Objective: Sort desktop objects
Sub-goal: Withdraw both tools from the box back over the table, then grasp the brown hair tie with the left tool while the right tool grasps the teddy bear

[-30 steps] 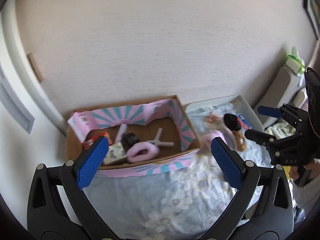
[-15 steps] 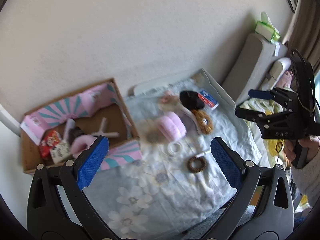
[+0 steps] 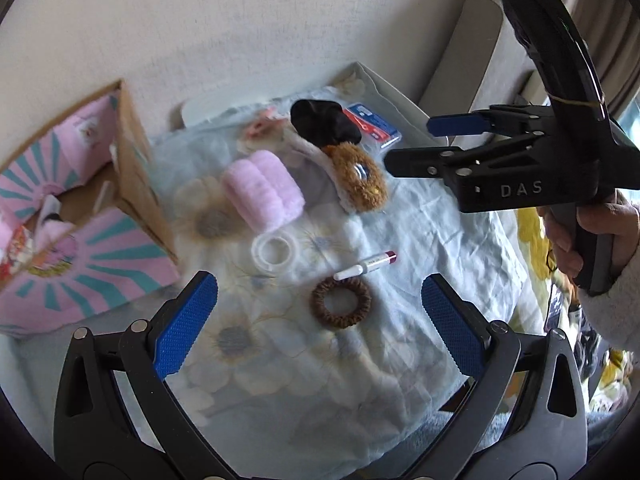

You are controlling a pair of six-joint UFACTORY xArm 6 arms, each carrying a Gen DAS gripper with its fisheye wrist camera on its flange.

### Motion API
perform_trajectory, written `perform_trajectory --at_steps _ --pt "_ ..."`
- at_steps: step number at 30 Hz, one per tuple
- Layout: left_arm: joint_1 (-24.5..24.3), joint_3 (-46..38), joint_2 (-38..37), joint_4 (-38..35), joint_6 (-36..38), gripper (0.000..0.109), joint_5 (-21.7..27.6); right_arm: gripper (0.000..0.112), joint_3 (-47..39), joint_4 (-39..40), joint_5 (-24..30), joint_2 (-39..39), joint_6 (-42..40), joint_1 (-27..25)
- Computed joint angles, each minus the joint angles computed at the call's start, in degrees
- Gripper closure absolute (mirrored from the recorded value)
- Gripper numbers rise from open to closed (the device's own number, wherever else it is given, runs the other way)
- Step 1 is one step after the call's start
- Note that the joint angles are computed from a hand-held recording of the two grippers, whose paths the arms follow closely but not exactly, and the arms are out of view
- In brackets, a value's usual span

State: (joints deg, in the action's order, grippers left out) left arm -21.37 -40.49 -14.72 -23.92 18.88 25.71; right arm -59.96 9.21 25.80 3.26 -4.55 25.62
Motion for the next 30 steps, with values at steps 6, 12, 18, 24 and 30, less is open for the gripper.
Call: perform_trajectory --at_steps 6,12,18,24,30 --pt "-1.96 0.95 4.65 2.4 -2.97 0.007 -4.18 0.037 -0.25 4.46 -2.81 3.35 -3.85 0.37" --pt "-3.01 1.4 6.94 4.6 -4.29 0.009 -7.42 0.037 -0.74 6.85 -4.62 5.82 -6.92 0.87" --pt "-3.7 1.81 7.94 7.47 -6.88 0.012 -9.73 0.037 -1.46 7.29 -5.74 7.62 -8.45 1.04" --pt "-3.84 1.19 9.29 6.54 -7.0 0.013 -10.76 0.037 -2.67 8.73 -5.67 9.1 -9.98 0.87" --pt "-3.16 -0.09 11.16 9.51 -10.18 0.026 -10.08 0.037 -3.66 9.31 -5.53 10.41 -11.48 0.84"
